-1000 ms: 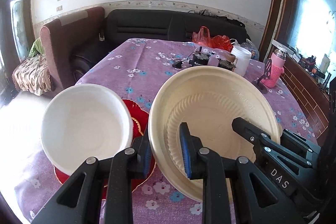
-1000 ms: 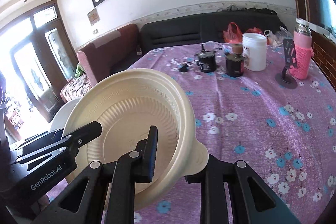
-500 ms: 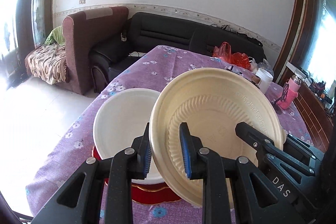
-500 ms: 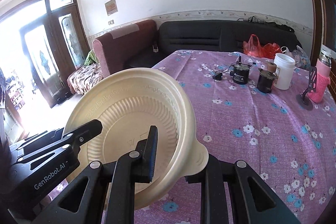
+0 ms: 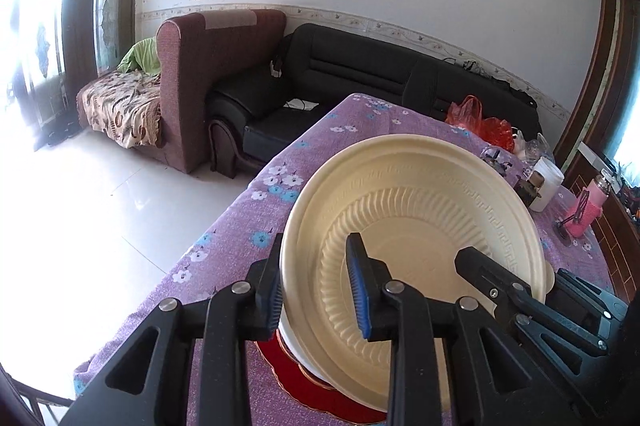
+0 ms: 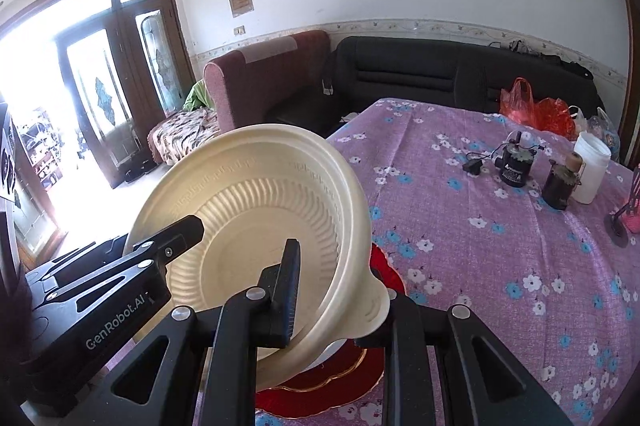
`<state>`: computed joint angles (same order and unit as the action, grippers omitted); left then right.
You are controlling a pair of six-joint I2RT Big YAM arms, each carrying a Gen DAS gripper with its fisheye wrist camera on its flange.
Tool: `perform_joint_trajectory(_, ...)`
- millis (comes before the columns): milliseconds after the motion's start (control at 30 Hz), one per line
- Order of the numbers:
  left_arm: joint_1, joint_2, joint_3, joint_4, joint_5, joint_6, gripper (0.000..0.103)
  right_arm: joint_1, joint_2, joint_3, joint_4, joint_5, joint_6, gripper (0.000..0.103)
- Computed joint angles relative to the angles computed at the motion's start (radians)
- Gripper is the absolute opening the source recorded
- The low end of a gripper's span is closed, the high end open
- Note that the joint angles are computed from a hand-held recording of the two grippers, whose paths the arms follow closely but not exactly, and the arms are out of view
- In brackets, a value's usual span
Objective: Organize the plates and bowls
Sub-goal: 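Lower the cream colander into the top white bowl and open the right tool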
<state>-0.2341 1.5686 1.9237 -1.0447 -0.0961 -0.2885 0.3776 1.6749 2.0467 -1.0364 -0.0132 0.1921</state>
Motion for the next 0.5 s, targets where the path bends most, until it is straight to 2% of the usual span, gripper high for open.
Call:
perform_joint_trajectory(100,0.009,0.010,-0.011,-0.004,0.004,0.001,0.027,0.005,0.017,-0.006,-0.003,0.002,-0.009,0.024)
perform_joint_trajectory(267,0.000,0.012,-0.025,0.018,-0.040,0.020,0.027,0.011,0.039,-0.020,-0.007,0.009,-0.022,0.024)
perform_joint_trajectory(433,-0.001,0.012,-0.032,0.029,-0.055,0.030,0.027,-0.001,0.054,-0.022,-0.006,-0.029,0.003,0.024)
perform_joint_trajectory(500,-0.002,0.009,-0.037,0.039,-0.066,0.036,0.027,0.000,0.062,-0.014,-0.010,-0.019,-0.002,0.024)
